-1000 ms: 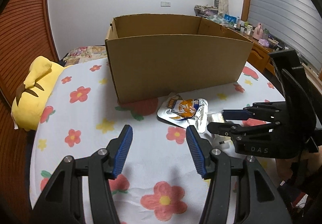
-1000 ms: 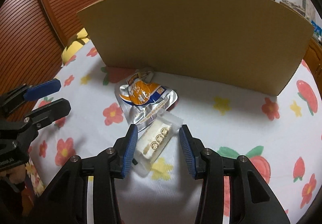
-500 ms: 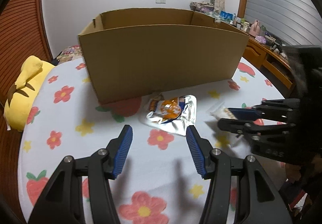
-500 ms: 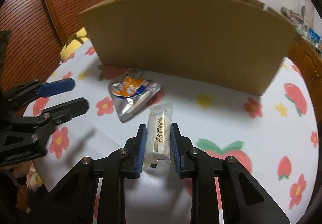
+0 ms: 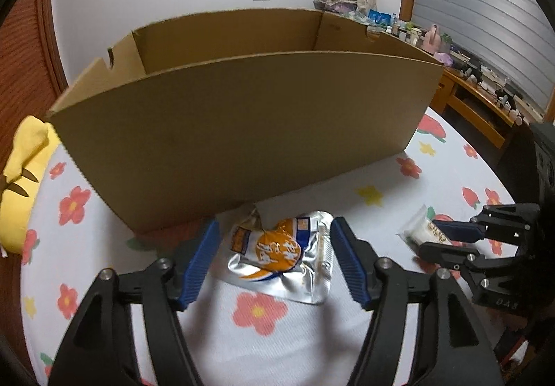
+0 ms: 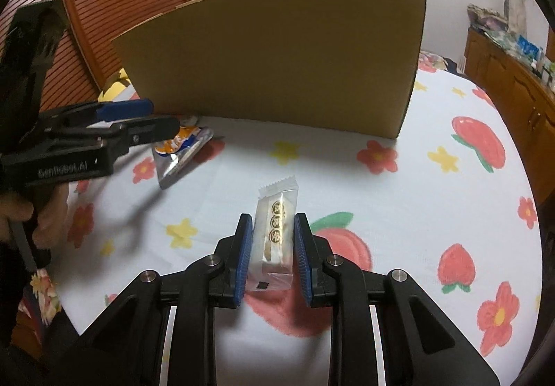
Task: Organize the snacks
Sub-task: 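Close the right gripper on the white bar while the left grasps the silver-orange pouch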
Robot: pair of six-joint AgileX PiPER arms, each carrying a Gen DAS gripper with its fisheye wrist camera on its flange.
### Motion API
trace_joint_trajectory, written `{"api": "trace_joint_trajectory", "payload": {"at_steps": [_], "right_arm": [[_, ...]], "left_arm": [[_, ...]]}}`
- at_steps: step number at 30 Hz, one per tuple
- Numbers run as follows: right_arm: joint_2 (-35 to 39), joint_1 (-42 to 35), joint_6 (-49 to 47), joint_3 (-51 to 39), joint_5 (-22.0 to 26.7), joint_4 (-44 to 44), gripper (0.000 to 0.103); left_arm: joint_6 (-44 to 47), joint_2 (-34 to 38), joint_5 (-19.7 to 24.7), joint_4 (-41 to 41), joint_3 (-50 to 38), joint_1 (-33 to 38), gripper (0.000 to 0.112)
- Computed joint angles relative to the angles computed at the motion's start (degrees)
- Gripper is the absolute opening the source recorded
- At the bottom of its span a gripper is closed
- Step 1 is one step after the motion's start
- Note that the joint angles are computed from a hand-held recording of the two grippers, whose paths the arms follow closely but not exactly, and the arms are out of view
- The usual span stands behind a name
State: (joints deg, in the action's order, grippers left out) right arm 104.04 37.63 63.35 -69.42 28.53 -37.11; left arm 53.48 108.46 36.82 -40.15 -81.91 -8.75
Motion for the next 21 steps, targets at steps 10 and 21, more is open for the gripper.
{"api": "trace_joint_trajectory", "payload": {"at_steps": [10,21], "right_arm": [[-1.1,0.4,4.6,2.8,-1.4,-4.7,0.022],[1.2,3.0,6.9,-0.4,3.3,-7.7,0.022]], "left_arm": [[-5.6,5.7,3.2,8.0,-7.2,-1.5,0.071],[-5.2,5.3,1.9,9.4,-4.7,-3.0,0.080]]}}
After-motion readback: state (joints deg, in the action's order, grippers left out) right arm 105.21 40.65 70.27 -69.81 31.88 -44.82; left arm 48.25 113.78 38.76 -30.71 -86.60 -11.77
